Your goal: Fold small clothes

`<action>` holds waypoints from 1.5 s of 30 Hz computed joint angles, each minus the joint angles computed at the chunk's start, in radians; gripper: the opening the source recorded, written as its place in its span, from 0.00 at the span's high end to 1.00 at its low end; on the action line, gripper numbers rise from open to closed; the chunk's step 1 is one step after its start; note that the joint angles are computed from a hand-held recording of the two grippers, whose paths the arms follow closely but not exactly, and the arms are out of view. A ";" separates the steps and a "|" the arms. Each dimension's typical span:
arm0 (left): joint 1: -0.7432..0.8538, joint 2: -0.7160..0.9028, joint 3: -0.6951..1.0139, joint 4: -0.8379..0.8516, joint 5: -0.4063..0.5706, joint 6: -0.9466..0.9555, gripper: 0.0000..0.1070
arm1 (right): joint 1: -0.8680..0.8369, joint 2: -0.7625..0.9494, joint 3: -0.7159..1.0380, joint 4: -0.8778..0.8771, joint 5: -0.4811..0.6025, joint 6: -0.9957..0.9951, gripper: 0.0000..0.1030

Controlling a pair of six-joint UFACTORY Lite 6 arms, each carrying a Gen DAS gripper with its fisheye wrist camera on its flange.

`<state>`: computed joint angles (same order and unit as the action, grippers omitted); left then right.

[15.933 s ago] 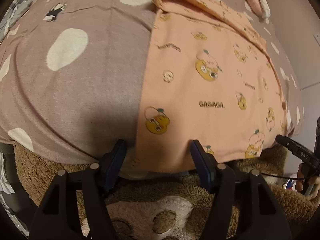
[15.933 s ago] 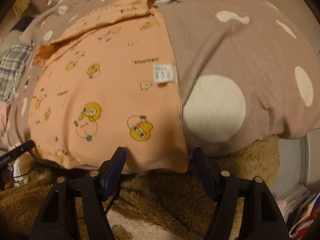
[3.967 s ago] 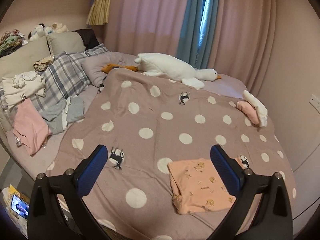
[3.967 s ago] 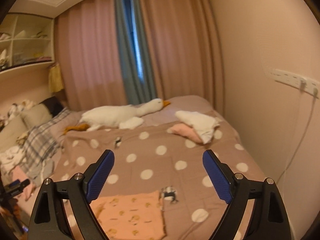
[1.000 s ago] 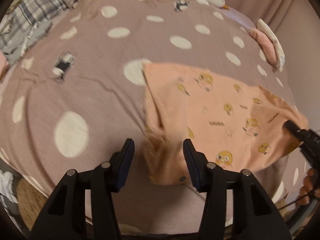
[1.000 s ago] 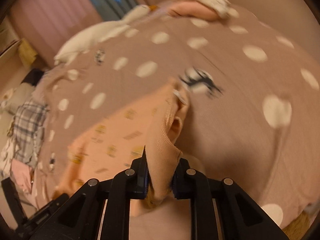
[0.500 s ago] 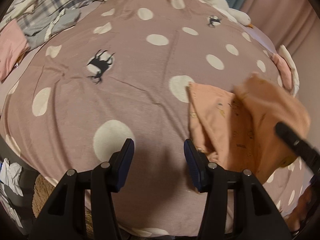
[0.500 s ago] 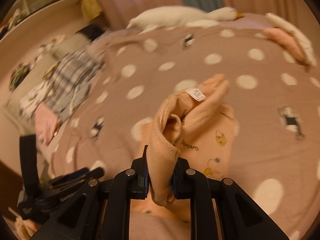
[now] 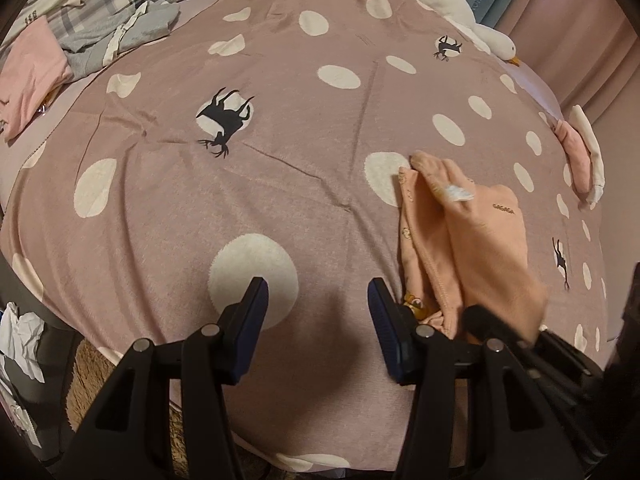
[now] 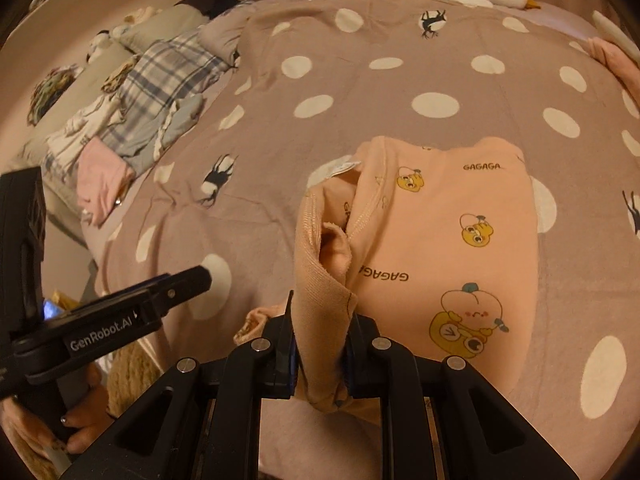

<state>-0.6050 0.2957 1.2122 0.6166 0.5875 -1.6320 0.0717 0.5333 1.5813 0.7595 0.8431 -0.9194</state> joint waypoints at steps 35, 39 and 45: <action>-0.034 0.446 0.465 -0.404 -0.057 0.527 0.20 | -0.247 0.142 0.073 0.041 -0.069 -0.244 0.19; -0.019 0.458 0.414 -0.419 -0.152 0.522 0.19 | -0.216 0.164 0.055 0.103 -0.116 -0.371 0.19; -0.064 0.464 0.403 -0.180 -0.157 0.332 0.25 | -0.221 0.261 0.124 0.194 -0.105 -0.556 0.10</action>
